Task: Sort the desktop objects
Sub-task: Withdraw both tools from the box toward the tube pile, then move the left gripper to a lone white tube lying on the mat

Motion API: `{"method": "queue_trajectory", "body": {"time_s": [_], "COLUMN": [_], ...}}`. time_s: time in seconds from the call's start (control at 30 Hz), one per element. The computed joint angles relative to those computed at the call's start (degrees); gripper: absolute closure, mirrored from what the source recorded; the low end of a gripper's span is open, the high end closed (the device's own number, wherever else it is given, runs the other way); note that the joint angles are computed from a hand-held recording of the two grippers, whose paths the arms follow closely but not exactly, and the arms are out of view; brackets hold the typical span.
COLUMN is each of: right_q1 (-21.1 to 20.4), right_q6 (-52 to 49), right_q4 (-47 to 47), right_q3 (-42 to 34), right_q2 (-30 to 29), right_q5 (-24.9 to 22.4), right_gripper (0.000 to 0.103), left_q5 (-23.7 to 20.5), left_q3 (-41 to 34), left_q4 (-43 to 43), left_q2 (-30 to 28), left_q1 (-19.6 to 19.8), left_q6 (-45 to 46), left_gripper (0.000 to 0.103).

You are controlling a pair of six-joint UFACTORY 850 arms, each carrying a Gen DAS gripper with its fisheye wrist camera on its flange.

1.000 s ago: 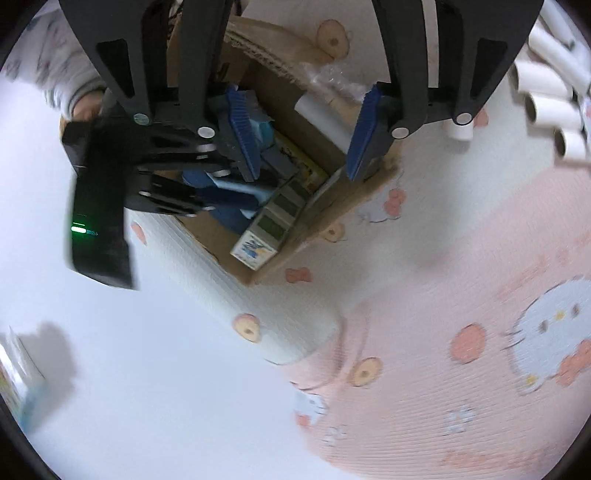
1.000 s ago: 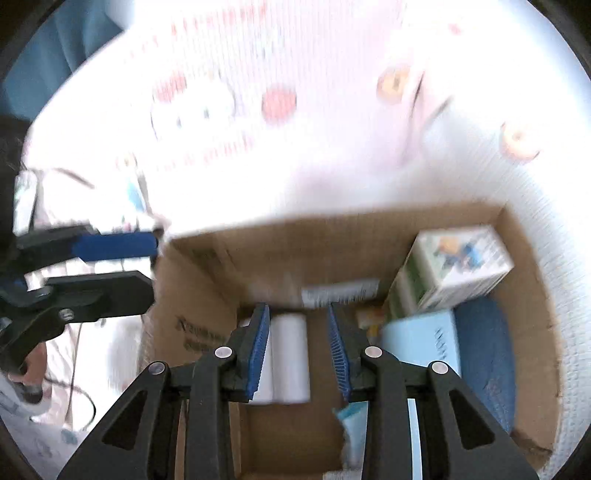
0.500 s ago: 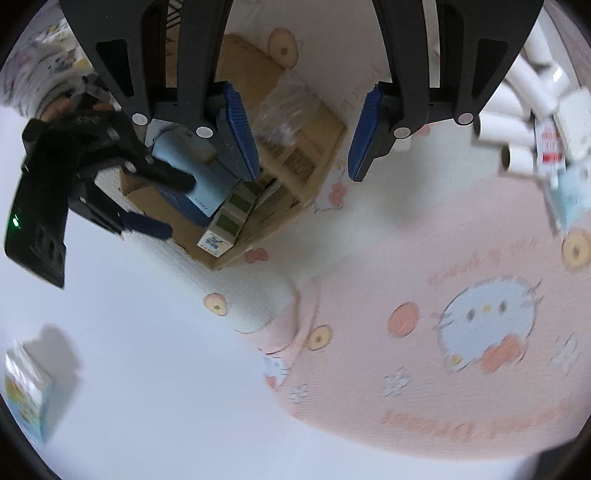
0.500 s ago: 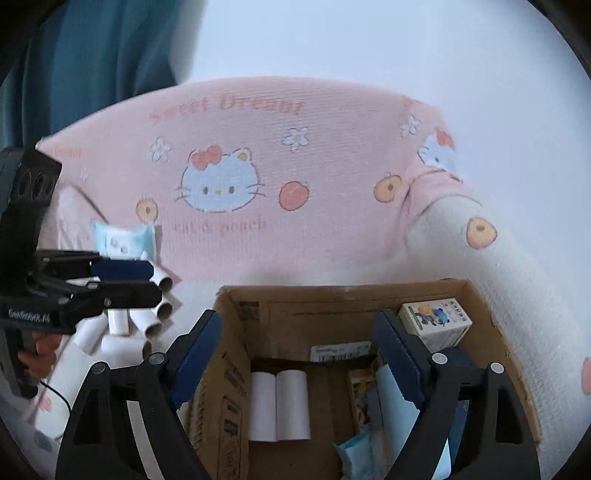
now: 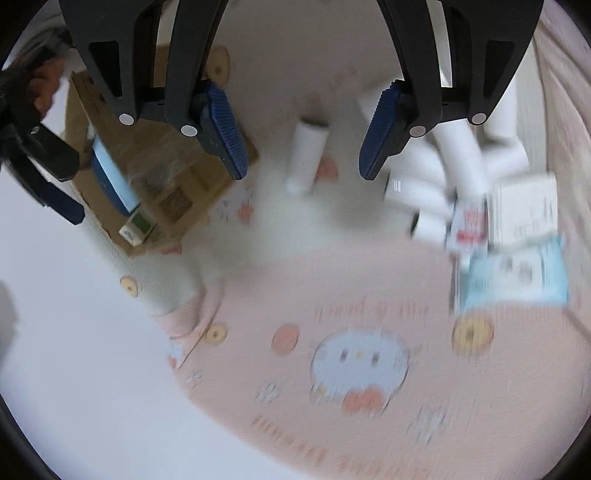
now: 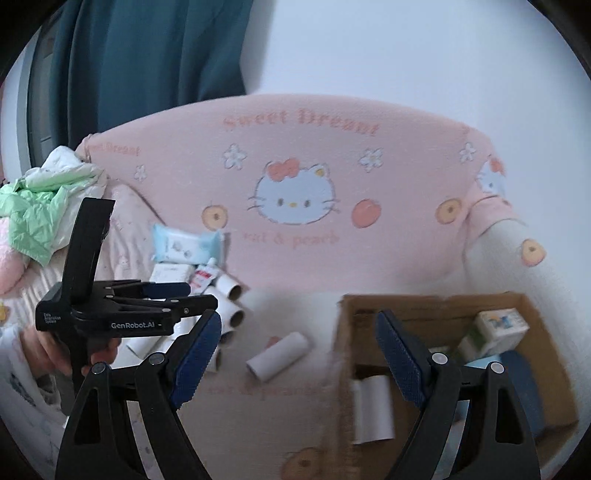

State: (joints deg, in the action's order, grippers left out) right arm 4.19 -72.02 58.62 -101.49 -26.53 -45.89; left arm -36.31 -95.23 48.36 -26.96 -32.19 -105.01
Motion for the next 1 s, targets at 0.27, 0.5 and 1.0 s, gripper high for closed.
{"method": "queue_trajectory", "body": {"time_s": [0.27,0.5,1.0], "right_q1": [2.7,5.6,8.4], "right_q6": [-4.2,-4.1,2.2], "right_q4": [5.6,4.1,-5.8], "right_q3": [7.4,10.6,12.3], "right_q2": [1.8,1.4,-2.9], "right_q5": [1.3,5.0,10.8], "right_gripper": [0.019,0.019,0.019], "left_q5": [8.4,9.0,12.7], "left_q3": [11.4,12.1,6.8], "left_q4": [1.4,0.8,-17.9], "left_q2": [4.4,4.1,0.1], "left_q1": [0.8,0.3,3.1], "left_q6": [-15.1,-16.5,3.7], "left_gripper": [0.036,0.037,0.036]}}
